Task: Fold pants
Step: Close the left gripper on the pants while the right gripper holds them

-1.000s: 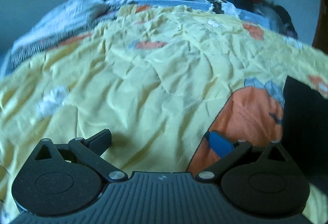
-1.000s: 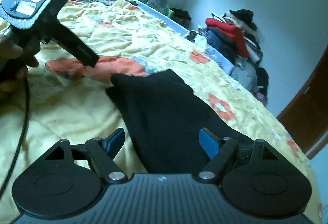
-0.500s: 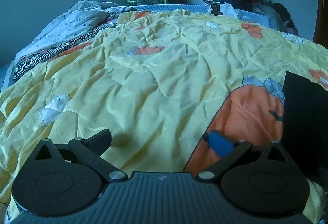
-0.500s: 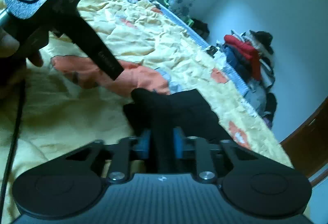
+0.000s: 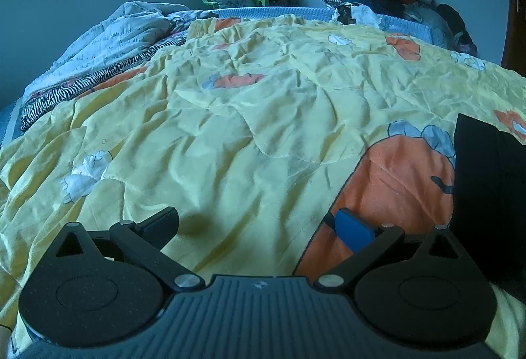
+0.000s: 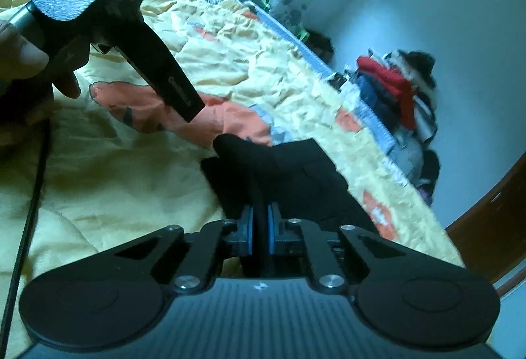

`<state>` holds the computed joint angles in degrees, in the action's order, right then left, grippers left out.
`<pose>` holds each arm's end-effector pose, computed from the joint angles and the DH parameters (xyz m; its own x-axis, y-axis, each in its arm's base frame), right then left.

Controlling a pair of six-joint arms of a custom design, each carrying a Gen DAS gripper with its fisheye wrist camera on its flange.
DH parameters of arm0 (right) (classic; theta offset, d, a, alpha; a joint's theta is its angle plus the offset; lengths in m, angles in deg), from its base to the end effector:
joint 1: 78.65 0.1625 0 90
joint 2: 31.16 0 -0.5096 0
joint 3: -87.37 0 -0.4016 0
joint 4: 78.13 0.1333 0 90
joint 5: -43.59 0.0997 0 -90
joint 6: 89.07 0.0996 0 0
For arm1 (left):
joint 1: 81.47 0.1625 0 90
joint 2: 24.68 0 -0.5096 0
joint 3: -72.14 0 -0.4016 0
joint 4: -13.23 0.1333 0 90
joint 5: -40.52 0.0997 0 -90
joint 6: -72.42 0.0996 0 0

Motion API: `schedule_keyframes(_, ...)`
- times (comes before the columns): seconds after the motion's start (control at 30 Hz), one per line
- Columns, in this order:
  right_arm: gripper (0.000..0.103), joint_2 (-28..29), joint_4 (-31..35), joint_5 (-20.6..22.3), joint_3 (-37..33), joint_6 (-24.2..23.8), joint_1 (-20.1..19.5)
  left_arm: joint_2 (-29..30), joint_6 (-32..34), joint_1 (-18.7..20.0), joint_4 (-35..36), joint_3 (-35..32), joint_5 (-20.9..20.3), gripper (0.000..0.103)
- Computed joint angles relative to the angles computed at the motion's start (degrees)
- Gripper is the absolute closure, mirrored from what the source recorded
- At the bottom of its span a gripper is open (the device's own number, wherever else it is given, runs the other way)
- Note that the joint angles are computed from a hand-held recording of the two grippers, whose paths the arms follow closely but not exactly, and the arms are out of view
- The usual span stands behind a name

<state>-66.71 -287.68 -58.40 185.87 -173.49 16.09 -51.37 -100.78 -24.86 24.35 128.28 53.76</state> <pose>0.1728 -0.7217 0.1307 -0.0509 -0.5371 0.8420 -0.9889 0.1449 0.0326 -0.2246 -0.7592 0.1034 -0.5516 -0.4236 -0.7186 0.4262 0.5974 -0.6793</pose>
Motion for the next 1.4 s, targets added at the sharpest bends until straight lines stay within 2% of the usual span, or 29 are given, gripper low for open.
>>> schedule_keyframes(0.13,0.094,-1.4,2.7,2.3,1.1,2.0,-0.4,0.0,-0.7,0.1,0.4,-0.1,0.2,0.000)
schedule_keyframes(0.23,0.094,-2.0,4.5,2.1,1.0,4.1,-0.4,0.0,-0.4,0.1,0.2,0.0,0.1,0.000)
schedule_keyframes(0.63,0.091,-0.7,-0.5,0.2,1.7,-0.4,-0.8,-0.1,3.0,-0.1,-2.7,0.5,-0.8,0.000)
schedule_keyframes(0.73,0.083,-0.2,-2.4,-0.2,1.8,-1.8,-0.8,0.0,2.4,-0.1,-2.0,0.3,-0.6,0.000)
schedule_keyframes(0.8,0.069,0.1,-4.1,-0.3,1.7,-2.3,-0.8,0.0,0.7,0.0,-0.5,0.1,0.1,0.000)
schedule_keyframes(0.9,0.056,0.3,-5.5,0.0,1.5,-2.7,-1.0,0.1,-2.9,0.1,2.7,-0.5,1.3,0.000)
schedule_keyframes(1.07,0.056,-1.2,-0.9,-0.8,1.8,-3.7,-0.5,0.1,-8.9,0.6,7.3,-1.3,3.2,0.000)
schedule_keyframes(1.17,0.056,0.0,-3.8,-0.5,1.8,-6.2,-0.6,0.1,-9.8,0.6,7.9,-1.5,3.5,0.000)
schedule_keyframes(1.3,0.056,1.9,-5.9,-1.2,-0.4,-7.0,-0.3,0.0,-9.0,0.6,7.4,-1.3,3.3,0.000)
schedule_keyframes(1.4,0.057,3.3,-7.3,0.6,-1.6,-9.9,-0.6,-0.1,-9.5,0.5,7.8,-1.2,3.6,0.001)
